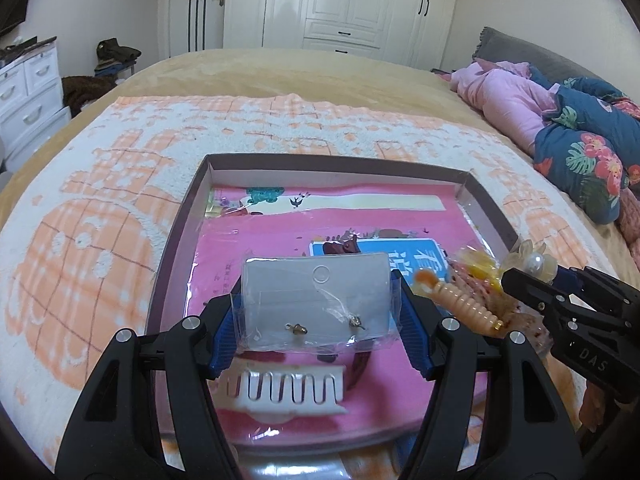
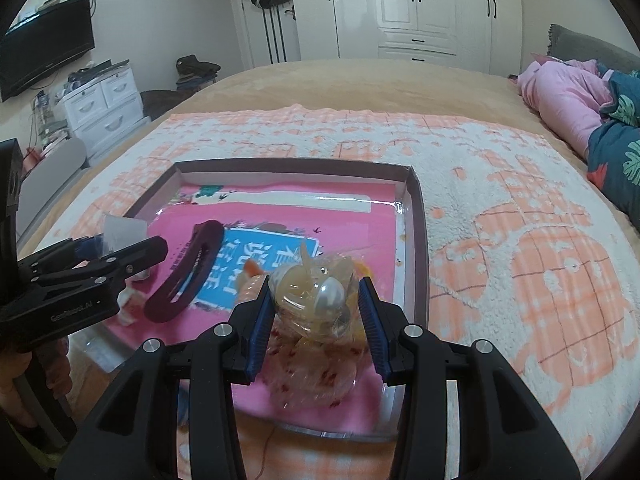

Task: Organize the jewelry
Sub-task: 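Carry the earring card into the tray with the left tool while the right tool drops the claw clip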

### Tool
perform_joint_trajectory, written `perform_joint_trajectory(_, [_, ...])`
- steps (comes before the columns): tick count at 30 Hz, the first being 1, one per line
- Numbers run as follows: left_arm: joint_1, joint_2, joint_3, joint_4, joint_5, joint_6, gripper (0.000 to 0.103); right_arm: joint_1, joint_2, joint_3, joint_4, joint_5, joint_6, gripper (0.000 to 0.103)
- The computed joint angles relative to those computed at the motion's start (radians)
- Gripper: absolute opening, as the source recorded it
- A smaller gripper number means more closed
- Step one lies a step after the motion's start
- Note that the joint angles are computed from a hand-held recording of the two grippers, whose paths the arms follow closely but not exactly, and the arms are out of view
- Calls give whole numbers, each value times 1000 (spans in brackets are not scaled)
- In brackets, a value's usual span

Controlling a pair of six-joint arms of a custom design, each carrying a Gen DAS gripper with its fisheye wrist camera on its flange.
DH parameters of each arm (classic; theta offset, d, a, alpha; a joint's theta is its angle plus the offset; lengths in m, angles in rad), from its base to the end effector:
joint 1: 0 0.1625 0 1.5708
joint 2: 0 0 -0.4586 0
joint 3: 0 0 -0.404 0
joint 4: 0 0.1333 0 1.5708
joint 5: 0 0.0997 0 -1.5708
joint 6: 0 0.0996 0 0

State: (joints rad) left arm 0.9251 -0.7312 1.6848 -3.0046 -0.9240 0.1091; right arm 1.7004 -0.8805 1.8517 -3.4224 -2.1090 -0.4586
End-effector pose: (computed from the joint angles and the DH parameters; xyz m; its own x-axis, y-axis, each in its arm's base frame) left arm -0.2670 -0.6757 0.1148 -0.7420 0.3335 -0.5816 0.6182 0.6761 -0.4010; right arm 0.1655 -0.6334 0.2050 -0.7728 -0.0277 0.6340 -0.4733 0.6906 -0.5468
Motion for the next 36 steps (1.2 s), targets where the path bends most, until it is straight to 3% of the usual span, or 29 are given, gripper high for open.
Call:
perform_joint_trajectory(18, [25,49,-85,66,20,-24,58,-21,59,-119,94,-12,17,41])
perform_joint_trajectory(24, [25,50,-89,78,22,-33,58,-19,53,-109,91,-10,22,50])
perform_joint_trajectory(36, [7,-4,-14,28,47,-52,74,6,-8,-10,14,-7,21,61])
